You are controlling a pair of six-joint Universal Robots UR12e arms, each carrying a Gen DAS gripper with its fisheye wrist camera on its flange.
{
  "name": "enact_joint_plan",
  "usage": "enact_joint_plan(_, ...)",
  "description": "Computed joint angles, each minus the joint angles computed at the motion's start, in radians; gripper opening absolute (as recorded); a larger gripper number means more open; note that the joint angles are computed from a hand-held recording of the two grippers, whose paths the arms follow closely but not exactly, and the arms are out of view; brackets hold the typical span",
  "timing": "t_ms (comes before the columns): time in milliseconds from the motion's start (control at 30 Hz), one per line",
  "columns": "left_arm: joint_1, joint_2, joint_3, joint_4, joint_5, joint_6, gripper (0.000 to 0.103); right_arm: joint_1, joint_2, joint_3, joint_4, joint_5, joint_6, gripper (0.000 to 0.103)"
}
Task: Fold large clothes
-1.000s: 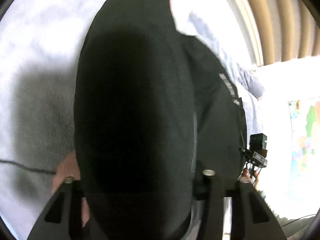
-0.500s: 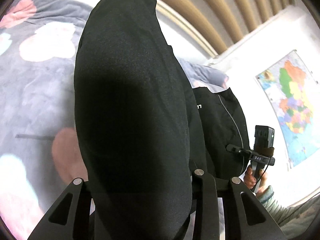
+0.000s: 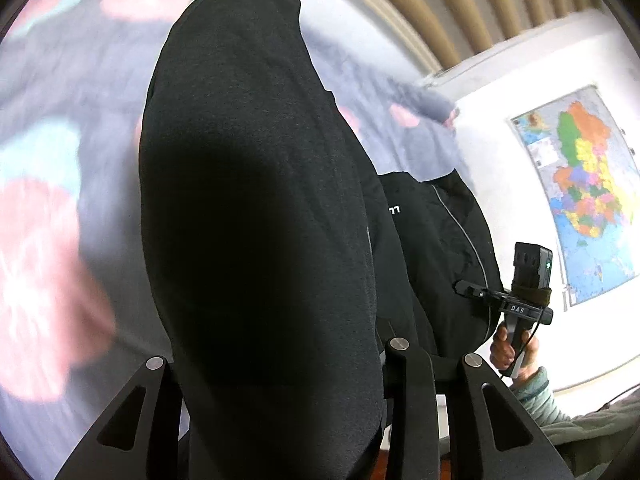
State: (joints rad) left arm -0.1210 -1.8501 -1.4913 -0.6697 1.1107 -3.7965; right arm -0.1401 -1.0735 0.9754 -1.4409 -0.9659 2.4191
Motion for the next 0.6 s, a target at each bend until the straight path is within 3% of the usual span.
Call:
enact_joint_plan(167, 0.001, 0.018, -0.106, -0.014, 0.001, -0.13, 0.043, 0.005, 0.007, 0.02, 0.02, -0.061, 0.103, 0.048)
enact_joint_plan(267, 0.006, 0.022, -0.19, 0.069, -0.005, -0.301, 0.053, -0.003, 0.004, 0.047, 0.016, -0.038, 0.19, 0.052)
enact_joint_plan(333, 0.01, 0.021, -0.224, 0.137, -0.023, -0.358, 0.058, -0.006, -0.003, 0.066, 0.002, -0.04, 0.237, 0.058)
enact_joint_plan(467, 0.028, 0.027, -0.261, 0.185, -0.075, -0.403, 0.064, -0.033, -0.002, 0.087, 0.002, -0.05, 0.327, 0.063)
enact_joint_plan(533, 0.037, 0.047, -0.274, 0.159, -0.089, -0.381, 0.065, -0.039, -0.004, 0.097, -0.003, -0.037, 0.373, 0.066)
enact_joint_plan(600, 0.038, 0.053, -0.257, 0.117, -0.091, -0.357, 0.065, -0.055, -0.016, 0.128, -0.051, -0.083, 0.396, 0.076)
